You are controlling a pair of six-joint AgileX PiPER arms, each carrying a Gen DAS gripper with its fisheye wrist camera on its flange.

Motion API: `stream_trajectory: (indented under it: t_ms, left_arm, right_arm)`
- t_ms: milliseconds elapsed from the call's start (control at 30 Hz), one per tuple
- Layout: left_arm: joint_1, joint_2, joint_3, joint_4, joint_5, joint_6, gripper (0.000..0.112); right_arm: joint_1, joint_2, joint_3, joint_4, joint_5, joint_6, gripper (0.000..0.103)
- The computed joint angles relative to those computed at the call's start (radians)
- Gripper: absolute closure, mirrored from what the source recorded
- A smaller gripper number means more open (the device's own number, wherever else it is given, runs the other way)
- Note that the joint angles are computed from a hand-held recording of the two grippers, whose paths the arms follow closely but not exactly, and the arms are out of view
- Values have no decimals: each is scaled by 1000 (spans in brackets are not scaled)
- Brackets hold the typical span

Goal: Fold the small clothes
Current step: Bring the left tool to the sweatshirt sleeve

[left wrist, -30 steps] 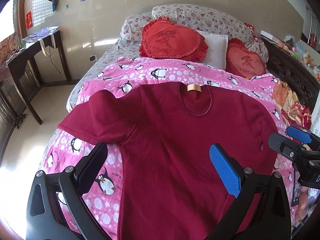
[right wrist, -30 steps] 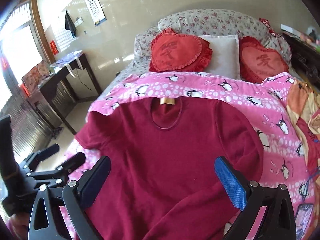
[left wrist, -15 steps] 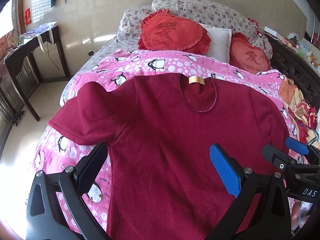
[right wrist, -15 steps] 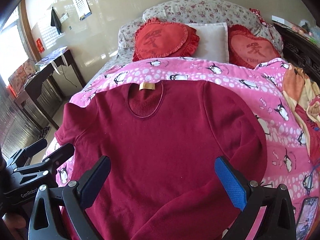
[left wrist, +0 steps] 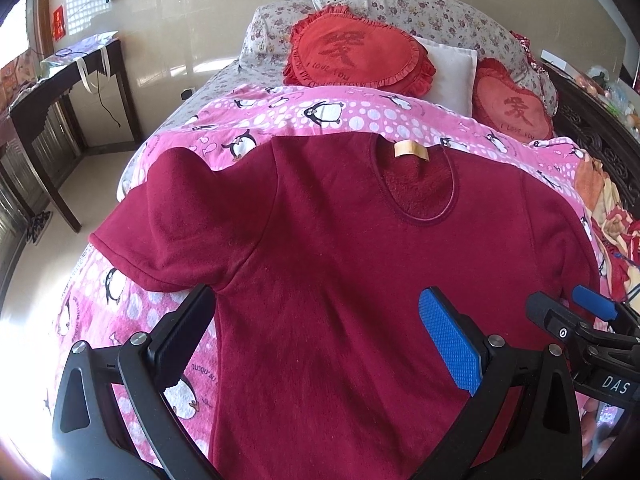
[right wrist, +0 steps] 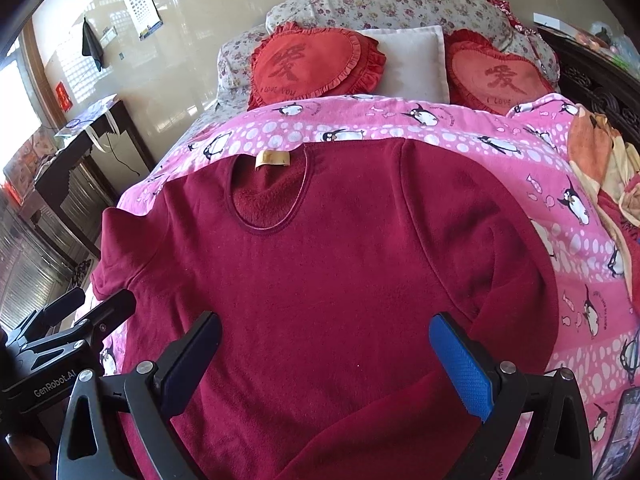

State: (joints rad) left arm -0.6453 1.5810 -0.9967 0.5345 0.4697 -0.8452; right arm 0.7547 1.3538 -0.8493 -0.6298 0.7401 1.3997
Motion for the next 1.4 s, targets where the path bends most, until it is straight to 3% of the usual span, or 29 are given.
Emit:
stream_trajectory:
  t_ms: [933, 1400]
  left_arm:
    - [71, 99, -39, -83, -35, 77, 10]
    - [104, 115, -50, -142, -45, 147, 10]
  right_arm:
    - [-67, 123, -16, 22, -109, -33, 0]
    - [-85, 163, -41, 49, -118, -74, 0]
